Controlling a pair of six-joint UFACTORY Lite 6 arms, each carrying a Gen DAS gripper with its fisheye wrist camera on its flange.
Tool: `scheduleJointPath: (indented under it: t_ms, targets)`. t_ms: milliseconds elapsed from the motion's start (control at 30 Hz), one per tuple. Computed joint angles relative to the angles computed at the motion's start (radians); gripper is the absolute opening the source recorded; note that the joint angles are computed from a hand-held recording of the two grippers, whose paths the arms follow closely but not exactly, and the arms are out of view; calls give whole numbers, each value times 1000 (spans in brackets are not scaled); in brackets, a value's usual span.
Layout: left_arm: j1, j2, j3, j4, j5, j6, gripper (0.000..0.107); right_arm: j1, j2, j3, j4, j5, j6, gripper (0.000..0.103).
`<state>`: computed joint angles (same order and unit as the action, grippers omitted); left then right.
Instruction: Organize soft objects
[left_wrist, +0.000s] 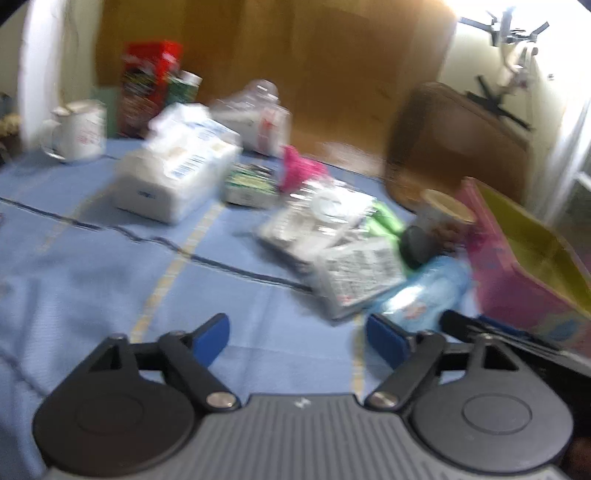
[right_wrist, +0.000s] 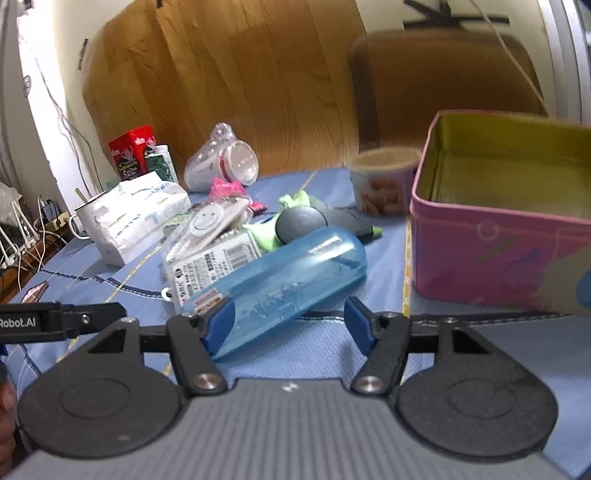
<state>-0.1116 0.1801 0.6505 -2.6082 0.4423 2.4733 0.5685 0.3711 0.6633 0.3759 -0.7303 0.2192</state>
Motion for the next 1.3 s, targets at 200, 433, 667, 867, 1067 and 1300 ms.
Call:
scheduleJointPath:
  t_ms: [200,433,667,867,1067,1300]
  targets:
    - [-2,138,159,302,96,-230,67,-73,4,0,-201,13,165,68]
    - [38,199,206,328,110,-314,69,-77,49,58,-390,12,246,66]
    - [125,163,169,446,165,-442,69,-101,5,79,-215,26,-15,67]
    - [108,187,160,528,197,-503,70,-143,128,282,-184,148,-106,66]
    - [146,215,153,569,239,-546,71,-146,216,394,-169,245,-121,68]
    - [171,220,148,595,259,-562,70,-194,205,344,-441,237,302,65]
